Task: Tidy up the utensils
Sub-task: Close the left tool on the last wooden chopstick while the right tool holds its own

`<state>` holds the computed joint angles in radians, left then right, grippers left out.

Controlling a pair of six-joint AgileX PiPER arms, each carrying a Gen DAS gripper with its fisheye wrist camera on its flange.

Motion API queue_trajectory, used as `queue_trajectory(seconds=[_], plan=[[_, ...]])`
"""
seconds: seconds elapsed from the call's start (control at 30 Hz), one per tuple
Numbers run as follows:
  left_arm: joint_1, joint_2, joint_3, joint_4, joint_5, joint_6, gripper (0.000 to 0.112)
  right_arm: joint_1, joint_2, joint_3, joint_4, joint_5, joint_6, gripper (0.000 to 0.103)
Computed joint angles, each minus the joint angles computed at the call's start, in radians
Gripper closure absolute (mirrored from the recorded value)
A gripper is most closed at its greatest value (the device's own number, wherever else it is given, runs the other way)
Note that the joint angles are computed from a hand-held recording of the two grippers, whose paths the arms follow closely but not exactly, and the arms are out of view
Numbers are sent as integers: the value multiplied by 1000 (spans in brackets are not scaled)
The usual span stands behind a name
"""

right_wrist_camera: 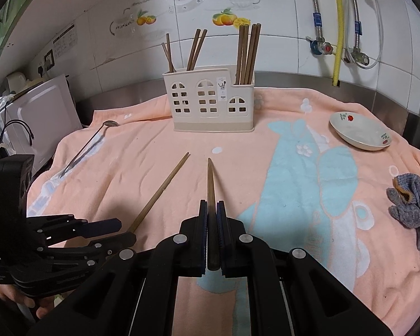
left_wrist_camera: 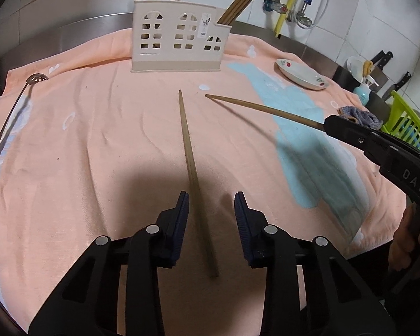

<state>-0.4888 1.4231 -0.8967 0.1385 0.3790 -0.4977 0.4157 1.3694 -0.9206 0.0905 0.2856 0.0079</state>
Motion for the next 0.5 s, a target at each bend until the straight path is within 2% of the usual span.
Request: queue_trajectory(seconds=[0.13,0.37,0.5], plan=[[-2,14,-10,6,14,-8,80,-20,1,3,89,-1,-91,97],[7,38,-16,12,24,-26,99,-36,0,-1,149,3,-157,96],[4,41,-20,49,32,-63,103,-33,1,-4,137,2,-144,96]])
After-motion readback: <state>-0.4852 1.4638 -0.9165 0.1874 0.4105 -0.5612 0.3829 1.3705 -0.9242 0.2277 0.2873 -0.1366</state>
